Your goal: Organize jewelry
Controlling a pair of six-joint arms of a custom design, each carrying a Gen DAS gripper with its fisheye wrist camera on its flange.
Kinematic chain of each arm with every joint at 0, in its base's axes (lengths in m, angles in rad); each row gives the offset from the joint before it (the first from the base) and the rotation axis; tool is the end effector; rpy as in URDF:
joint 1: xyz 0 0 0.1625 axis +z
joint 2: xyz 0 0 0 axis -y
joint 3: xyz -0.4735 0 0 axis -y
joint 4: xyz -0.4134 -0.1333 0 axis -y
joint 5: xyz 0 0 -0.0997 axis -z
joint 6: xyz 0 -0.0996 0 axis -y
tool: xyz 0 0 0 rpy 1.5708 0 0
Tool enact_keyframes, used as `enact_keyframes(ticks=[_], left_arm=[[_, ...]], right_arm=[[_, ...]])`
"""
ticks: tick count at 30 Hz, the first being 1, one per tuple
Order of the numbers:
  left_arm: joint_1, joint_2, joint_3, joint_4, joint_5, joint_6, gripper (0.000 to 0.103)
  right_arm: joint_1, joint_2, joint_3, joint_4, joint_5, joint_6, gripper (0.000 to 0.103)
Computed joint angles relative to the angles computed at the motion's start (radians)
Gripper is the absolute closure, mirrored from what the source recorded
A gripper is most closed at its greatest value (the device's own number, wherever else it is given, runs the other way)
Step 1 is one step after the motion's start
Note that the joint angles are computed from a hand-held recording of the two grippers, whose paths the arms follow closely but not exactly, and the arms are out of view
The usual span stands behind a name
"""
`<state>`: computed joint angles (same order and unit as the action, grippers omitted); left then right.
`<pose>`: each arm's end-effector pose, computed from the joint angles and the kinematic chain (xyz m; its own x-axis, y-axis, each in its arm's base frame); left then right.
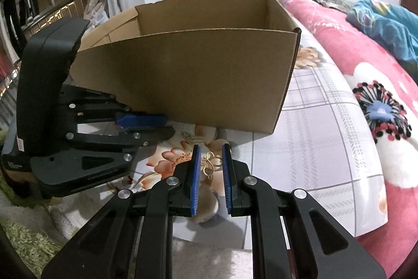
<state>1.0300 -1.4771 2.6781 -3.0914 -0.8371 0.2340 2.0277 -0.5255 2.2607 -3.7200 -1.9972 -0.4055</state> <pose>0.0110 -0.3701 0.2096 -0.6114 0.3852 -0.6912 0.6482 0.7449 -0.1582 0.2899 -0.3809 -0.0507 -0.6589 -0.5560 0.5066 -0.7224 0.6554 -0.2203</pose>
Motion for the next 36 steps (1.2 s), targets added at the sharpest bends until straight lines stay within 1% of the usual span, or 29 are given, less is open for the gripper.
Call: enact_keyframes(ticks=[4, 5, 8, 11, 13, 15, 18, 24, 25, 28, 30, 32, 36], left_arm=[[-0.022, 0.012, 0.016, -0.043, 0.018, -0.011, 0.087], [-0.024, 0.019, 0.018, -0.051, 0.027, -0.016, 0.086], [-0.017, 0.039, 0.018, -0.070, 0.026, -0.026, 0.084], [-0.024, 0.054, 0.034, -0.119, 0.021, -0.013, 0.076], [-0.024, 0.062, 0.039, -0.139, 0.021, -0.017, 0.075], [-0.019, 0.063, 0.043, -0.153, 0.002, 0.003, 0.074], [-0.003, 0.040, 0.036, -0.118, -0.053, 0.035, 0.074], [-0.005, -0.037, 0.029, 0.035, -0.117, 0.065, 0.073], [-0.007, -0.047, 0.034, 0.038, -0.125, 0.076, 0.073], [-0.038, -0.035, 0.065, -0.039, -0.093, 0.127, 0.073], [-0.042, -0.024, 0.066, -0.061, -0.083, 0.141, 0.073], [-0.033, -0.007, 0.057, -0.083, -0.089, 0.151, 0.073], [-0.015, 0.025, 0.034, -0.112, -0.124, 0.188, 0.073]], right_arm=[[-0.002, 0.001, 0.000, 0.001, 0.008, -0.004, 0.089], [-0.002, 0.001, 0.000, 0.002, 0.009, -0.005, 0.089], [-0.003, 0.003, -0.001, 0.006, 0.013, -0.004, 0.089], [-0.001, 0.004, -0.001, 0.005, 0.016, -0.001, 0.089], [-0.002, 0.004, -0.001, 0.004, 0.018, -0.001, 0.089], [-0.004, 0.003, -0.002, 0.005, 0.020, -0.003, 0.089], [-0.005, 0.002, -0.001, 0.004, 0.019, -0.004, 0.089], [-0.004, -0.002, 0.005, -0.004, 0.010, 0.004, 0.089], [-0.004, -0.003, 0.005, -0.005, 0.009, 0.004, 0.089], [0.001, 0.001, 0.005, -0.011, 0.003, 0.009, 0.089], [0.005, 0.002, 0.004, -0.014, -0.001, 0.010, 0.089], [0.007, 0.002, 0.006, -0.020, -0.005, 0.013, 0.089], [0.013, 0.002, 0.012, -0.035, -0.020, 0.025, 0.089]])
